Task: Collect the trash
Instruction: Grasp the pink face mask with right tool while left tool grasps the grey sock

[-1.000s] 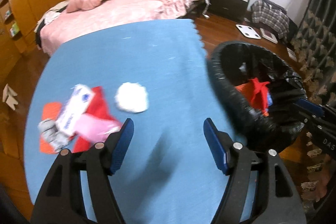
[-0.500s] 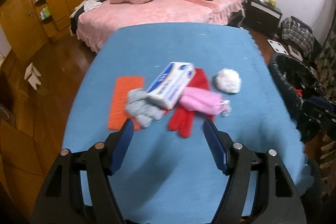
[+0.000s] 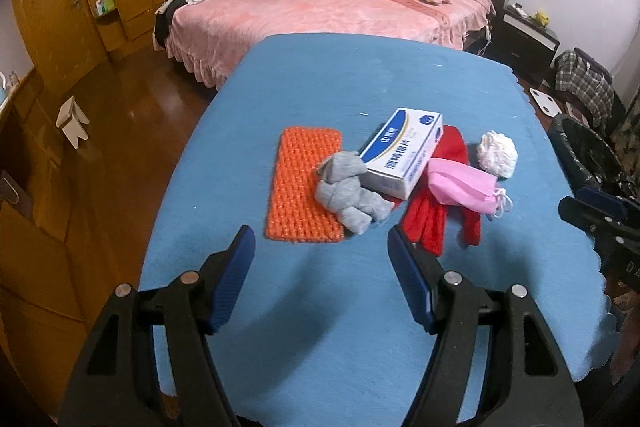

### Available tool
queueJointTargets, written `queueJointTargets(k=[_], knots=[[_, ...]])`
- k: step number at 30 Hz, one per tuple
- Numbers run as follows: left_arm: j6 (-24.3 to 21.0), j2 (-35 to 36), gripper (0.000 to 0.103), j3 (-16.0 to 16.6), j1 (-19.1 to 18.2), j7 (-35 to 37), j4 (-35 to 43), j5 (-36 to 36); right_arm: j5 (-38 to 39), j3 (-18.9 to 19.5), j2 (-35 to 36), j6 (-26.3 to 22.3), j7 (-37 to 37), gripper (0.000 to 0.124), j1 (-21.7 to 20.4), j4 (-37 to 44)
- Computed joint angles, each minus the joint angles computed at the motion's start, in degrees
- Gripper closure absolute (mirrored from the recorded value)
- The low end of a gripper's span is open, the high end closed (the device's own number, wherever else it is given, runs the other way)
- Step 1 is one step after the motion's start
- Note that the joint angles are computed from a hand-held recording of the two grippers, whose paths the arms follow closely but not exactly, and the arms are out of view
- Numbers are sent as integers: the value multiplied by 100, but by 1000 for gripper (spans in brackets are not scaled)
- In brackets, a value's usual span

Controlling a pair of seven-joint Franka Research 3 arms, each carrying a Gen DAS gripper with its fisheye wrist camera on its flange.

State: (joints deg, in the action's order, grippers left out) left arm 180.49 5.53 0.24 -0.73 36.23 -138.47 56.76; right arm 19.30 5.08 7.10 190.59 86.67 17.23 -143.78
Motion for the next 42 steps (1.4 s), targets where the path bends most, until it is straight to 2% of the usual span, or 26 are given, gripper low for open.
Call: queueJointTargets(k=[3, 11, 13, 14, 16, 18, 20, 25, 27, 28, 32, 39, 42], knots=[[98, 149, 36, 4, 40, 174, 73, -161, 230, -481, 187, -73, -148, 80, 580, 209], [287, 571, 37, 109, -61, 880, 255, -945, 253, -487, 653, -165, -154, 80, 632, 646], [334, 652, 38, 171, -120, 1043, 294, -1116, 215, -376, 763, -158, -142, 80, 525, 744], [336, 702, 38, 20, 11, 1246, 318, -1301, 206, -385, 819, -164, -139, 80, 532, 792], [344, 789, 38, -68, 63, 1491, 372, -1509, 164, -252, 962, -198, -129, 80, 384, 924], [336, 887, 38, 65, -96, 1604, 461, -1592, 132, -216, 1118, -265, -118, 80, 330, 1081], [293, 994, 38, -177, 104, 1880, 538, -1878, 93, -167, 1251, -333, -117, 80, 265, 1219], [224, 1225, 38, -415, 241, 2341, 715, -2389, 5, -60, 1492, -473, -158, 81, 126, 1467], [198, 1300, 38, -448, 227, 2476, 771, -2567, -23, -5, 1564, -536, -190, 91, 56, 1546], [175, 1337, 38, -498, 248, 2559, 800, -2664, -25, 147, 1594, -562, -235, 100, -104, 1576], [113, 1418, 38, -411, 63, 2778, 871, -2927, 24, 559, 1597, -537, -385, 117, -559, 1565], [11, 1480, 38, -291, -157, 2965, 957, -3222, 88, 1061, 1493, -425, -540, 121, -1104, 1442], [-34, 1498, 38, -318, -160, 3032, 1002, -3297, 101, 1130, 1465, -407, -549, 121, -1171, 1422]])
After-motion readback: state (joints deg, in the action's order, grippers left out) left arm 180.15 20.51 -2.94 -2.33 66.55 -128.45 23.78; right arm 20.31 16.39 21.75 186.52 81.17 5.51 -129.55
